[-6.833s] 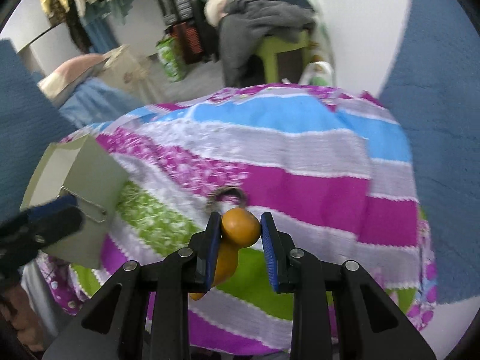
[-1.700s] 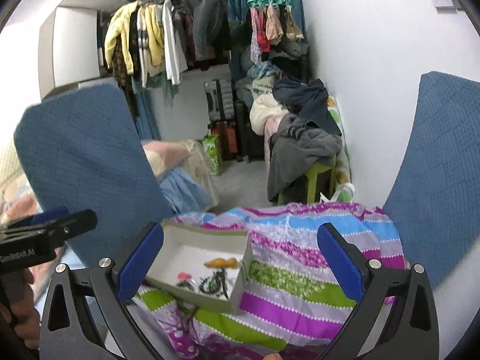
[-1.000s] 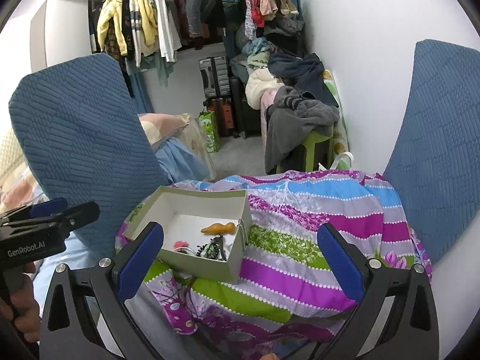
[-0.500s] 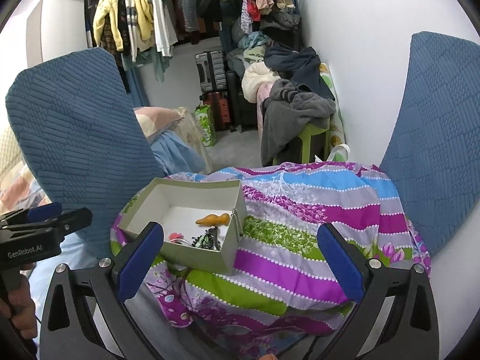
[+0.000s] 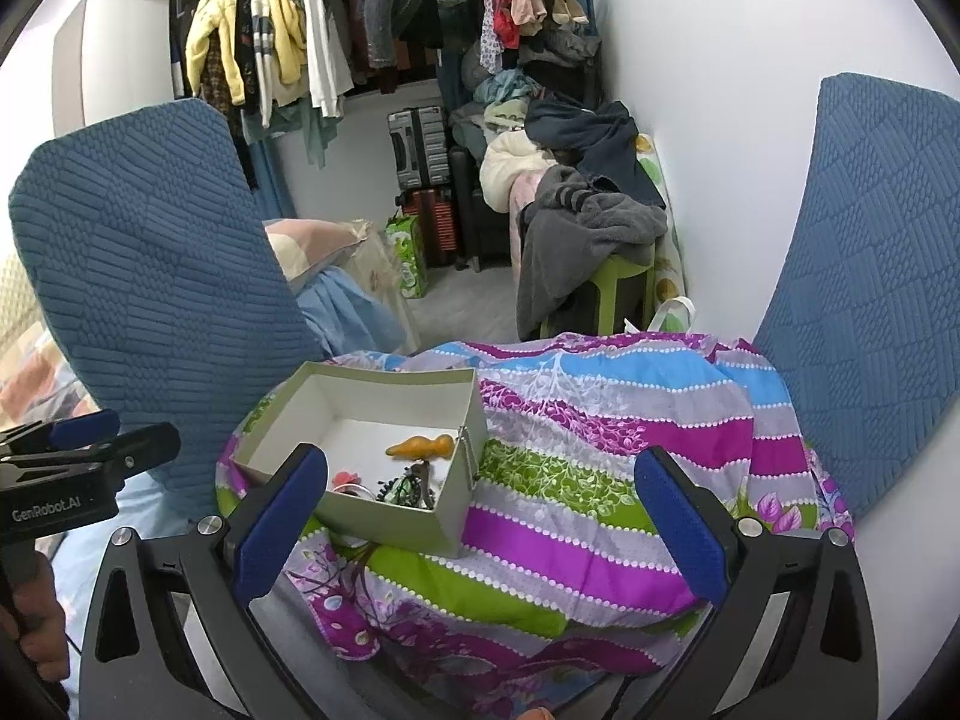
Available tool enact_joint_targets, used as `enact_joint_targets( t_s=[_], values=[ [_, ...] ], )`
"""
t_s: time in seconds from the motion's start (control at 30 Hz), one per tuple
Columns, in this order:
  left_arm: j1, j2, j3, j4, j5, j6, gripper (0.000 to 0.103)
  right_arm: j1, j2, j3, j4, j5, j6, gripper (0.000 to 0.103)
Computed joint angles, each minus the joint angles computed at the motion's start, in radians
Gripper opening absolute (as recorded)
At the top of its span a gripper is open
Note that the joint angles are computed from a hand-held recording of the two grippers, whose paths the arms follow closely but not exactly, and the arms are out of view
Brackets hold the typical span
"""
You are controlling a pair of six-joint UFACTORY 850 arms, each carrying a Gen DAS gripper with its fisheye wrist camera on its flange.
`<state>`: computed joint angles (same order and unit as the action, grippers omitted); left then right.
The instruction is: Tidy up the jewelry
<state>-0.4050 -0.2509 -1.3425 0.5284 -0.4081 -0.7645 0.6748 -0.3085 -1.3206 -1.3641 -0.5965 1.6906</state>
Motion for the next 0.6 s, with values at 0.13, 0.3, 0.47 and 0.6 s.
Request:
enact_joint_targets(
  t_s=[0.13, 0.3, 0.47, 0.6],
  values=[
    [-0.001, 0.0, 0.0, 0.013, 0.002, -0.002, 0.083, 0.001, 0.0, -0.001, 0.002, -0.004, -0.004, 0.103],
    [-0.005, 0.004, 0.0, -0.009, 0.01, 0.026, 0.083, -0.001, 0.002, -0.001, -0.001, -0.009, -0.003, 0.103],
    [-0.006, 0.01, 0.007, -0.015, 0.017, 0.034, 0.083, -0.002, 0.004, 0.0, 0.0, -0.009, -0.006, 0.103],
    [-0.005, 0.011, 0.009, -0.012, 0.017, 0.025, 0.083, -0.004, 0.003, -0.003, 0.015, -0.004, -0.021, 0.103]
  ],
)
